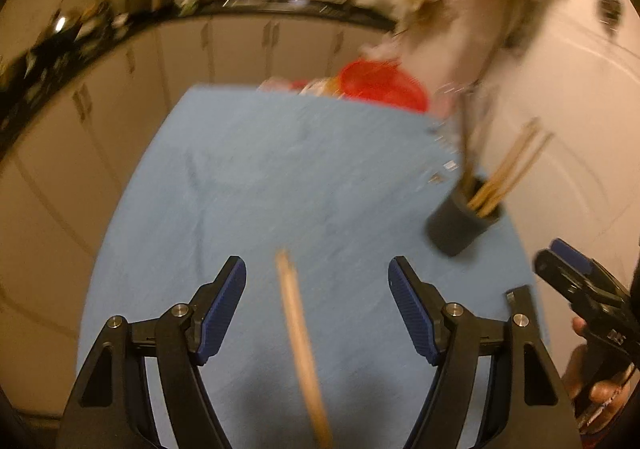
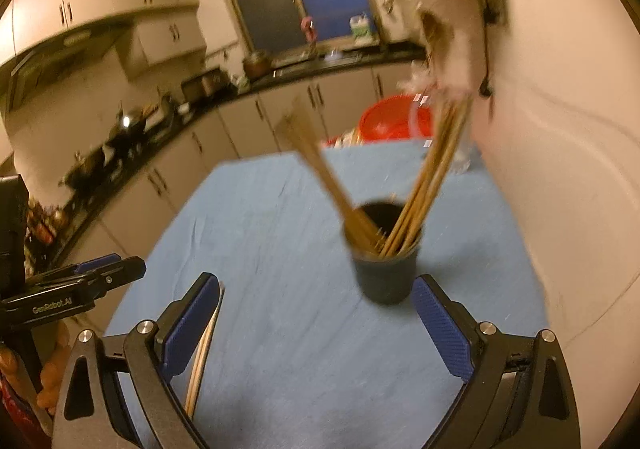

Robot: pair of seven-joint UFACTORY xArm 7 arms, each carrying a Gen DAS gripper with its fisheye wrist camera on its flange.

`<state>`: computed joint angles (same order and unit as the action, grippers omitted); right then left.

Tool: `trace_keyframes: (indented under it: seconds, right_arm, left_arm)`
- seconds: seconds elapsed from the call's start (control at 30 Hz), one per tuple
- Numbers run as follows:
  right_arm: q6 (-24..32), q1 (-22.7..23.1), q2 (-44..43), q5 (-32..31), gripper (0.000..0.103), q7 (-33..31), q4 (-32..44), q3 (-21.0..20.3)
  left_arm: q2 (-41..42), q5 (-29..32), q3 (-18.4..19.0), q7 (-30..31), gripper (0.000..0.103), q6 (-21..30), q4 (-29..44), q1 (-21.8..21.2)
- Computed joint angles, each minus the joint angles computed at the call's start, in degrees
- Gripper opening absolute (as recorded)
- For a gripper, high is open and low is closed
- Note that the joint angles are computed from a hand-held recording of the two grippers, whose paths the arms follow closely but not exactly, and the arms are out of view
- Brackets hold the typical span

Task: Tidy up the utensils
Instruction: 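Return the left gripper to the towel and grasp a chopstick while the right gripper grasps another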

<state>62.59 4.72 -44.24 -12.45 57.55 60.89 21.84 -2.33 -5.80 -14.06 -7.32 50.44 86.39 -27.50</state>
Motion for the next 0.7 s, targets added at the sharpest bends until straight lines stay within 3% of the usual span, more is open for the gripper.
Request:
trace_keyframes:
  seconds: [0.17,0.33,0.4,0.6,0.7]
  right_arm:
    - [-1.7,1.3,2.6,1.3,0.099,1.4,-0.5,1.0]
    - [-2.1,2.5,4.2,1.1,0.099,2.5,-0.2,1.1]
    - [-2.4,2.9,4.4,1.1,0.099,3.0,-0.3,1.2]
    - [-2.7,4.0,4.0,0.7,0.099,2.8,-1.0,0.6]
    - [-3.3,4.4,3.8,1.0,0.098,2.5,-1.7,0.0]
  left_arm:
    - [4.9,-2.3,1.8,-1.7,0.072,7.0,2.9,2.0]
    - [11.2,-2.7,1.8,-2.8,0.055,10.4,7.7,2.0]
    - [14.2,-1.1,1.8,-4.2,0.041,11.7,10.3,1.0]
    - [20.0,-0.7,1.8,-5.1,0.028,14.2,16.1,-0.8]
    - [22.1,2.4,2.5,-6.1,0.019,15.3,18.5,-2.3]
